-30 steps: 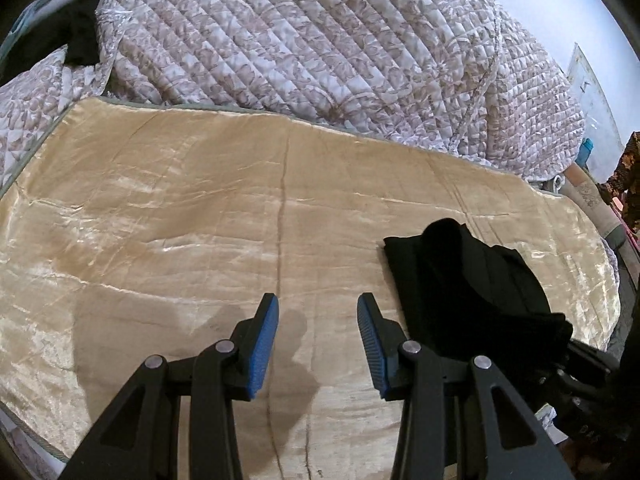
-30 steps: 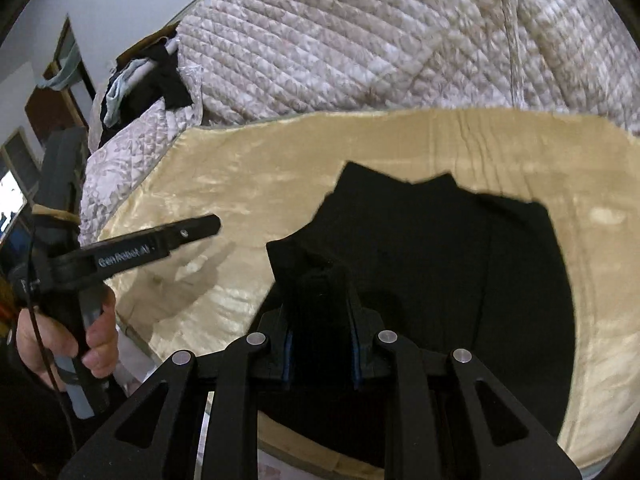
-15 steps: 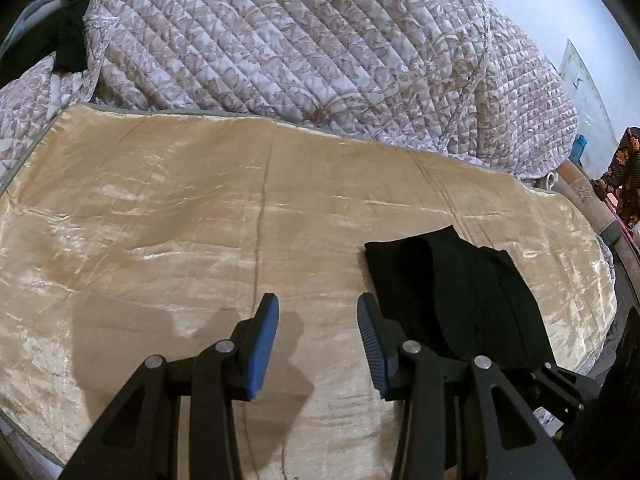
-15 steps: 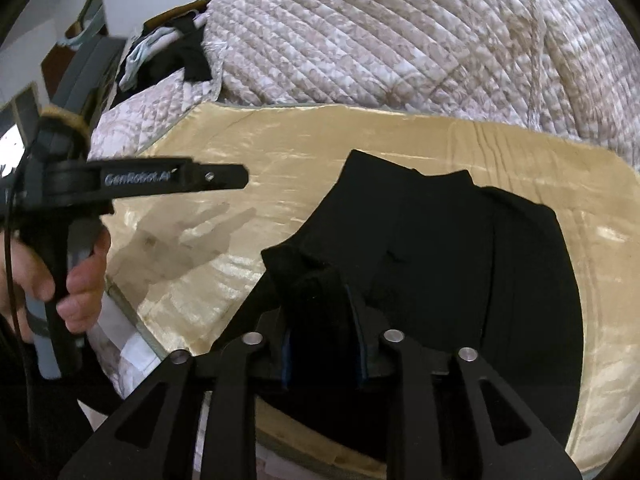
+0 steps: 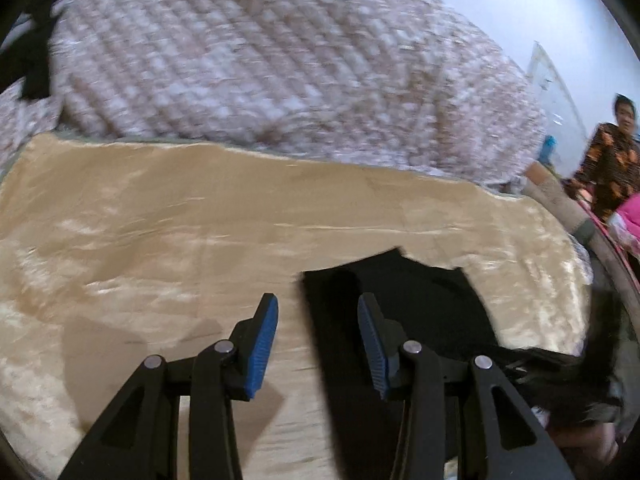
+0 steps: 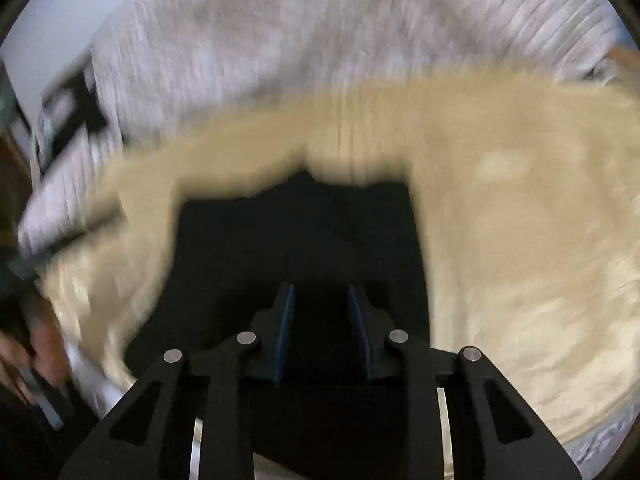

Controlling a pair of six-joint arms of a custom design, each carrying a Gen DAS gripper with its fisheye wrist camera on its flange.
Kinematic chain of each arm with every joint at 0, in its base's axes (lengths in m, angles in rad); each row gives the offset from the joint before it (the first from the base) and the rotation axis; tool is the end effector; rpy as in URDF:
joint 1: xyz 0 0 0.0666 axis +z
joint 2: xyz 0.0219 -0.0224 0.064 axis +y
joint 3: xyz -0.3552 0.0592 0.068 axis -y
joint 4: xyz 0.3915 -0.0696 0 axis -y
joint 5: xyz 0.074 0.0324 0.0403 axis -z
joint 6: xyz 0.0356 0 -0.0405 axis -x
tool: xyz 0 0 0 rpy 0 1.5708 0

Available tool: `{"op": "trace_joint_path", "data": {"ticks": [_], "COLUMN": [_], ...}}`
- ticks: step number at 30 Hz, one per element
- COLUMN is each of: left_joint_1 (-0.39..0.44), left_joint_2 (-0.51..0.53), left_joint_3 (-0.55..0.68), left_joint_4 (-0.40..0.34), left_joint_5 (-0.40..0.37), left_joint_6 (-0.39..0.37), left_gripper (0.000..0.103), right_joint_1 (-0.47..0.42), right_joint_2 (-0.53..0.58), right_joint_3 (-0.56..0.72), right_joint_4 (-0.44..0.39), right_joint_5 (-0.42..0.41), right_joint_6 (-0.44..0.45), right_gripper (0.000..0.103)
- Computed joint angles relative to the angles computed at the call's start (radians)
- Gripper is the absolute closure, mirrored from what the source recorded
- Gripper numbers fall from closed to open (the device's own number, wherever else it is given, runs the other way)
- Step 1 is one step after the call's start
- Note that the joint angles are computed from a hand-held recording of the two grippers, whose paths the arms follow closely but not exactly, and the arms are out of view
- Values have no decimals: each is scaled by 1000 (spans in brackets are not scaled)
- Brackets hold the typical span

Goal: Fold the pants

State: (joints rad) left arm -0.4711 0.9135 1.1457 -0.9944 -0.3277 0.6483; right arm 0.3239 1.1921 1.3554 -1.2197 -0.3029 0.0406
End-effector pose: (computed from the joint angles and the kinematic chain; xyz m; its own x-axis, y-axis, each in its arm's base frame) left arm 0.2879 -0.1342 0.4689 -0.6247 -0.3234 -0.7108 -0.1944 0.9460 -0.2596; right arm 0.3693 0.1348 0.4553 -0.8067 -0.3117 -0.5021 -0.4760 0.8462 0.2395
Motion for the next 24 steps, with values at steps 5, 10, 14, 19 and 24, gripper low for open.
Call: {"op": "trace_joint_path", "data": {"ticks": [5,10,14,19,24], "left_joint_1": [-33,-8,27,10,-3], "left_joint_2": [83,210,233,223,206], "left_joint_3": [66,125,67,67,79], "left_joint_4": [71,88,56,50,17], "left_joint_5": [47,128,124,93,66], "left_joint_6": [-104,-170,-114,-107,-81], "left_gripper": [59,59,57,57,58], "right_joint_1": [-25,-32,-44,-87,-98], "right_joint_2": [36,180,248,260,182], "right_joint_3": [82,205,221,210,157], "right_joint_4": [24,27,8,27,56], "right_joint_5": [-90,-21,29,6,-29], "right_joint_6": [4,-2,28,-26,-1], "right_gripper": [75,75,75,75,75]}}
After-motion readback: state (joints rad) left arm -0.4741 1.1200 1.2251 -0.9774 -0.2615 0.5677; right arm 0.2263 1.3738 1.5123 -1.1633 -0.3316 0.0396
